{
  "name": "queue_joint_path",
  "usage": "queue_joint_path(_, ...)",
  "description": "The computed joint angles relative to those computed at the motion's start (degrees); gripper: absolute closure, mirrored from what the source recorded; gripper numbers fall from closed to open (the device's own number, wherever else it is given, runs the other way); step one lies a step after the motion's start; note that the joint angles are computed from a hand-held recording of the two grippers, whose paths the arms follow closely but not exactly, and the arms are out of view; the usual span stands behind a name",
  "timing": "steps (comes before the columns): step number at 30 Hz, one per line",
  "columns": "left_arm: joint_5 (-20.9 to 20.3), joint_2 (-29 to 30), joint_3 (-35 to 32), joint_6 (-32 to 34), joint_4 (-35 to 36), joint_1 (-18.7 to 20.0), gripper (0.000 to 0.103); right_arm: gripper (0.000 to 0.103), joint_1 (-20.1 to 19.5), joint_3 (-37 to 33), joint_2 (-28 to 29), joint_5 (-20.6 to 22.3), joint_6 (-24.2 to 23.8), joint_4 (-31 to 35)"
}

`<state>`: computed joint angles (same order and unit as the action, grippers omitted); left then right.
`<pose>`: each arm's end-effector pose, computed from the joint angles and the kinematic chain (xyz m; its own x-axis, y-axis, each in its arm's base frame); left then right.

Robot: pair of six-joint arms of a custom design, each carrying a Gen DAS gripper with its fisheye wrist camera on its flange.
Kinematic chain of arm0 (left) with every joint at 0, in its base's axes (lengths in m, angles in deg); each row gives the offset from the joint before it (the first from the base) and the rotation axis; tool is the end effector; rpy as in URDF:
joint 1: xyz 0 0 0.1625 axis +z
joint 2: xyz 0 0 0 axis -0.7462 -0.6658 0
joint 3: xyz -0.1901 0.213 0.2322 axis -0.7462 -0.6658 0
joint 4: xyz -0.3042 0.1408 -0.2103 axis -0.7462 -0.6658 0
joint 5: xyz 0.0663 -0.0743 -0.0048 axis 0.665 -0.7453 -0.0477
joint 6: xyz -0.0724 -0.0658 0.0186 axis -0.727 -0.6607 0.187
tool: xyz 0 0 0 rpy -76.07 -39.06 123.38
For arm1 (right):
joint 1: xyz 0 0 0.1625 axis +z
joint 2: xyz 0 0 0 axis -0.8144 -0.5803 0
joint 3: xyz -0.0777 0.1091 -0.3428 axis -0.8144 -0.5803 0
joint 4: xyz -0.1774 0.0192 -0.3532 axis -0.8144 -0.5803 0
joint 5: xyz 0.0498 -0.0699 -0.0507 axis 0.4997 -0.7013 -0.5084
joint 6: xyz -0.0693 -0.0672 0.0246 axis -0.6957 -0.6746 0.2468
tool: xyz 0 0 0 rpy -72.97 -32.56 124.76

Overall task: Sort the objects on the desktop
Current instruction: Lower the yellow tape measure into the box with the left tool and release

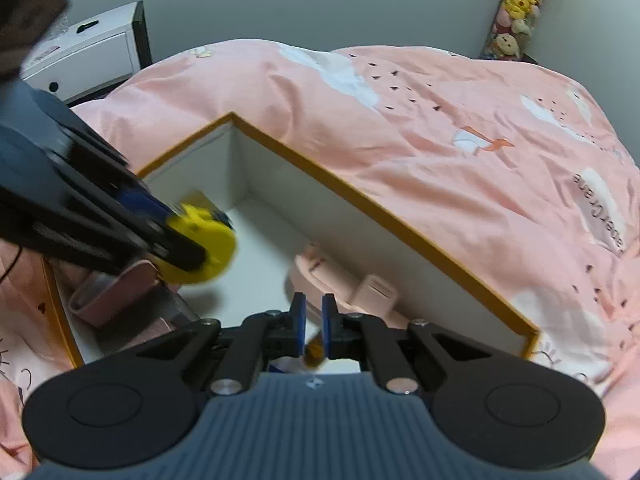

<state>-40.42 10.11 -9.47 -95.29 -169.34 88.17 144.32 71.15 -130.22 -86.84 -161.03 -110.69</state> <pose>-0.4222 -0.6082 0.0357 -0.8279 0.0578 -0.5579 0.2711 0.9120 -0.3078 0.1076 -0.6667 0.3501 -0.2855 -0.8728 0.3958 -0.9292 0.3532 0.1085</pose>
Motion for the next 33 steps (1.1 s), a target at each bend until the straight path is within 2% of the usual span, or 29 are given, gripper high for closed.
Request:
queue_joint_path(3,1.11,1.74,-2.75,-1.83,4.09,0.20,0.081,0.096,-0.11,1.71,0.06,0.49,-1.50,-0.66)
queue_joint_path(6,0.97,2.88,-5.27,-3.36,8.10,0.53,0.081,0.097,-0.62,3.72,0.14,1.64,-5.79,-1.73)
queue_joint_path(10,2.50,3.08,-5.57,-3.04,8.07,0.39,0.081,0.097,-0.81,4.28,1.05,1.38,-10.50,-0.26)
queue_joint_path(13,3.01,3.61,-6.60,-2.93,8.85,0.49,0.081,0.097,-0.61,4.42,1.67,0.09,-11.68,0.76)
queue_joint_path(16,3.49,2.52,-4.73,-1.52,5.97,0.15,0.081,0.097,-0.18,4.81,2.53,-1.84,-11.07,-0.56)
queue_joint_path(19,5.41,0.51,-1.83,-1.87,3.93,-0.64,0.081,0.097,0.25,2.67,4.18,-2.23,-7.25,1.17)
queue_joint_path(23,7.50,-2.95,2.58,-4.18,1.71,-1.39,0.081,0.098,1.74,0.39,7.25,-6.10,-3.03,-0.81)
queue_joint_path(29,9.81,-7.34,8.35,-6.85,-0.48,-2.56,0.081,0.100,3.95,-5.69,12.38,-12.63,1.12,6.70)
queue_joint_path(33,9.82,-9.24,11.19,-7.49,-1.79,-2.92,0.081,0.102,4.50,-6.36,13.81,-13.57,3.17,7.12)
